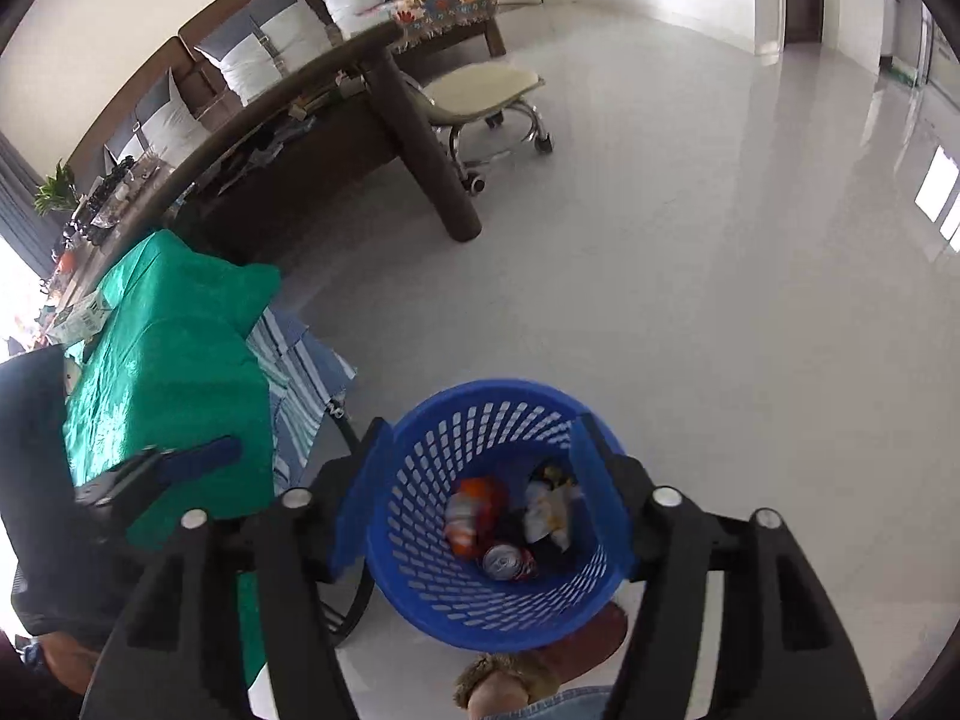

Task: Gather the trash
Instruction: 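Return both tools over the table toward the remaining trash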

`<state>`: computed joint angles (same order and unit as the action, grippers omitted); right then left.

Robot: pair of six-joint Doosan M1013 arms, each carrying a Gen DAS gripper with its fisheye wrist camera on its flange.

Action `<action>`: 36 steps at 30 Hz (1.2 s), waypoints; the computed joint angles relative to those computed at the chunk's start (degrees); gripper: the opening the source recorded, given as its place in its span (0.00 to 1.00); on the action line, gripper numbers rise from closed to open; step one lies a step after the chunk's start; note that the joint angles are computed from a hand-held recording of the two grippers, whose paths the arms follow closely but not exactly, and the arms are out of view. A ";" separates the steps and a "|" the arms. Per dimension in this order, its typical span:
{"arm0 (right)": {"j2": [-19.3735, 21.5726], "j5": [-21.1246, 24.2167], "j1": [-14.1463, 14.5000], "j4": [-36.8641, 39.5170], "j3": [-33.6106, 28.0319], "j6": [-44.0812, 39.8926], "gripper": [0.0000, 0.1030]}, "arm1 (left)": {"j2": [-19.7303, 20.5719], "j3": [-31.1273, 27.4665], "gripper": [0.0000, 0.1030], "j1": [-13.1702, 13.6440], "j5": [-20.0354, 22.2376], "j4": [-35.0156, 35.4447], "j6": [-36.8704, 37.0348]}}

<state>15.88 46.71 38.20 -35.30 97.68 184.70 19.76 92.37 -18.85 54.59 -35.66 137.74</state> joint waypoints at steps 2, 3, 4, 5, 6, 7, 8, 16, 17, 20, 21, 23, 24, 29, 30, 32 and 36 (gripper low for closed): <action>0.63 3.51 1.00 -3.26 -1.57 0.94 0.64 | -2.08 0.99 0.95 1.37 -1.52 -1.18 2.17; 0.85 4.87 1.32 -4.61 -2.11 1.55 0.71 | -2.82 1.32 0.95 1.95 -1.86 -1.65 3.08; 1.15 6.56 1.89 -6.84 -2.84 2.82 0.75 | -3.68 1.68 0.95 2.77 -2.30 -2.24 4.40; 1.36 7.48 2.23 -8.46 -3.38 3.60 0.75 | -4.60 2.06 0.95 3.63 -2.73 -2.62 5.70; 1.65 8.49 2.79 -10.69 -4.06 4.38 0.76 | -5.21 2.34 0.95 4.28 -3.20 -2.78 6.50; 1.98 9.26 3.22 -12.15 -4.71 4.53 0.76 | -5.93 2.63 0.95 5.08 -3.88 -2.66 7.08; 2.33 9.84 3.47 -12.93 -5.26 4.28 0.77 | -6.68 3.15 0.95 6.04 -4.60 -2.63 7.72; 8.04 13.37 5.90 -18.06 -13.85 -6.29 0.83 | -9.21 5.88 0.95 15.31 -7.66 1.04 5.43; 8.67 13.28 6.22 -18.46 -14.84 -7.30 0.83 | -9.30 6.35 0.95 16.64 -8.98 1.44 5.23; 11.31 12.01 7.48 -20.30 -18.81 -11.34 0.87 | -9.08 6.89 0.95 20.36 -12.57 2.86 3.10; 12.17 11.83 7.92 -20.84 -20.07 -12.41 0.89 | -8.90 6.96 0.95 21.49 -13.77 3.06 2.81; 14.01 10.93 8.65 -21.75 -22.85 -15.04 0.89 | -8.74 7.29 0.95 23.74 -16.98 3.57 1.81; 15.25 9.87 9.02 -21.64 -24.77 -16.98 0.89 | -8.53 7.22 0.95 24.71 -17.52 3.25 2.02; 21.35 6.48 9.82 -13.75 -34.71 -27.43 0.89 | -6.51 4.40 0.95 28.83 -17.96 2.75 2.67; 23.39 7.30 9.79 -9.88 -38.04 -31.50 0.89 | -5.83 3.49 0.95 29.29 -17.99 3.97 1.96; 26.35 9.28 10.06 -5.69 -42.78 -36.17 0.90 | -4.99 2.12 0.95 29.57 -17.47 6.86 -0.70; 30.53 11.44 9.62 -0.59 -49.08 -43.48 0.90 | -2.39 -1.21 0.95 30.08 -13.28 9.34 -4.52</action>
